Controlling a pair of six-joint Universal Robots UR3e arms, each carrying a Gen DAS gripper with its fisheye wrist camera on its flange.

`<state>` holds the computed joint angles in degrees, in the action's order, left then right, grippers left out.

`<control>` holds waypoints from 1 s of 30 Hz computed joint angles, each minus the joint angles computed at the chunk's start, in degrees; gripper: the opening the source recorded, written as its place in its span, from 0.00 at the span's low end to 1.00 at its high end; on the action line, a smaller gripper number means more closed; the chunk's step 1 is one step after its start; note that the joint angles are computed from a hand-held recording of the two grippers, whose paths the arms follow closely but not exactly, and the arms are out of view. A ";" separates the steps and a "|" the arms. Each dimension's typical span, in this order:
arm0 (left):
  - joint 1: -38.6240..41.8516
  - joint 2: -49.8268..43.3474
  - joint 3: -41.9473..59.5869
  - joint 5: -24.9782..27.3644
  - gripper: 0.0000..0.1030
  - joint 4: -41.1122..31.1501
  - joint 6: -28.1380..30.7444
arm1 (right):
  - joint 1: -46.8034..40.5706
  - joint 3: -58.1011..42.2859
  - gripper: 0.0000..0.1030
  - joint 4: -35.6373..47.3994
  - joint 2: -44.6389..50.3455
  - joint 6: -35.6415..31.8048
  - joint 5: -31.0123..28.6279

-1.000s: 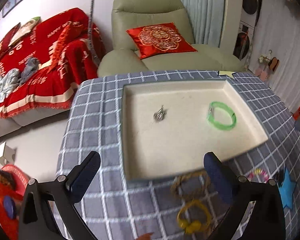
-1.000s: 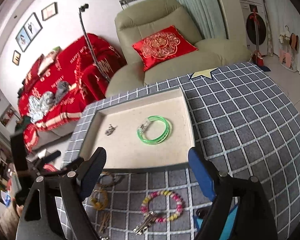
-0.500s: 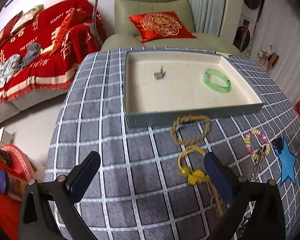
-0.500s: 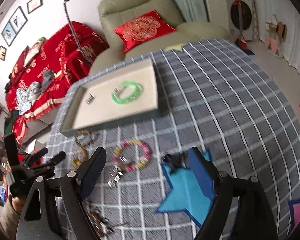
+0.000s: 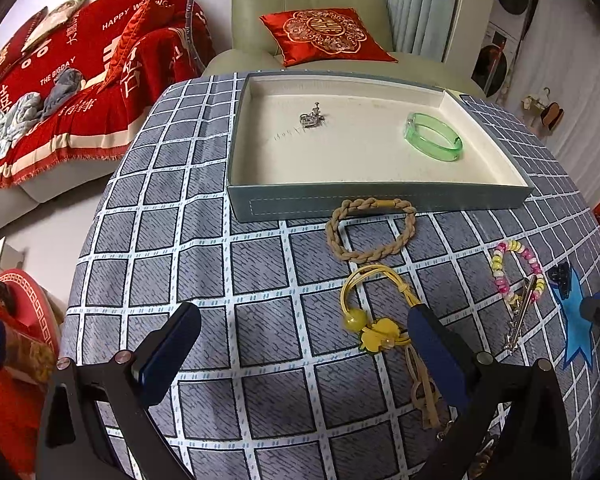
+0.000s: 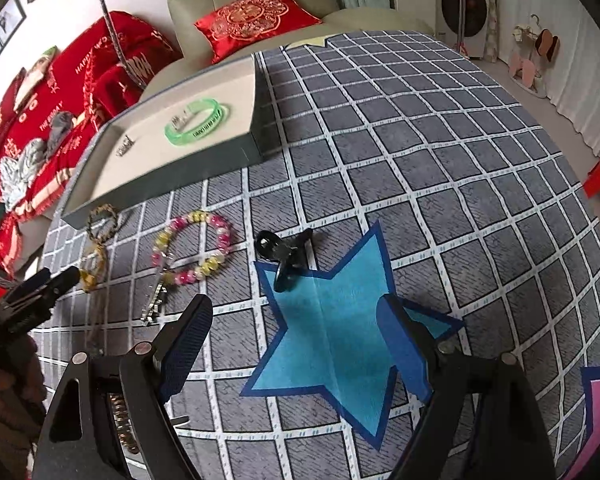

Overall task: Organize jewelry
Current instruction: 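Grasp the yellow cord bracelet with the left tool while the right tool grasps the black hair clip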

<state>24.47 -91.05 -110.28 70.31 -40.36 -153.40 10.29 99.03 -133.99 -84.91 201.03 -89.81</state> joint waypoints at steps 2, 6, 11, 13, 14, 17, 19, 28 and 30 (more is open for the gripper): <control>-0.03 -0.15 -0.05 0.01 1.00 0.15 -0.11 | 0.54 -0.34 0.84 0.01 0.71 -0.16 -0.77; -0.76 -0.98 0.46 0.46 1.00 0.26 -0.45 | 1.35 -1.56 0.84 0.56 2.43 -0.40 -2.29; -1.60 -1.48 0.24 1.15 1.00 1.02 -0.72 | 2.58 -3.34 0.84 0.56 4.97 -0.56 -4.78; -1.83 -1.38 0.15 1.28 0.97 0.89 -0.83 | 3.35 -4.29 0.83 0.59 6.04 -0.72 -6.21; -2.26 -1.72 0.66 1.81 0.95 0.29 -0.94 | 3.82 -4.99 0.83 0.71 6.78 -0.84 -7.18; -2.82 -1.73 0.39 2.18 0.94 0.49 -1.51 | 4.62 -6.80 0.79 0.92 8.41 -0.77 -8.81; -3.11 -1.38 -0.27 2.31 0.93 1.08 -1.49 | 4.92 -8.25 0.74 0.80 9.74 -0.76 -9.75; -4.69 0.69 -2.41 3.02 0.67 2.01 -0.92 | 6.61 -13.30 0.39 0.88 13.85 -0.75 -12.94; -4.83 1.13 -2.61 2.29 0.40 1.94 -0.16 | 6.71 -13.55 0.38 0.86 14.05 -0.62 -12.98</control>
<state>19.64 -89.92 -112.88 72.60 -38.42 -153.57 17.01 85.48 -133.13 -70.85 200.41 -102.79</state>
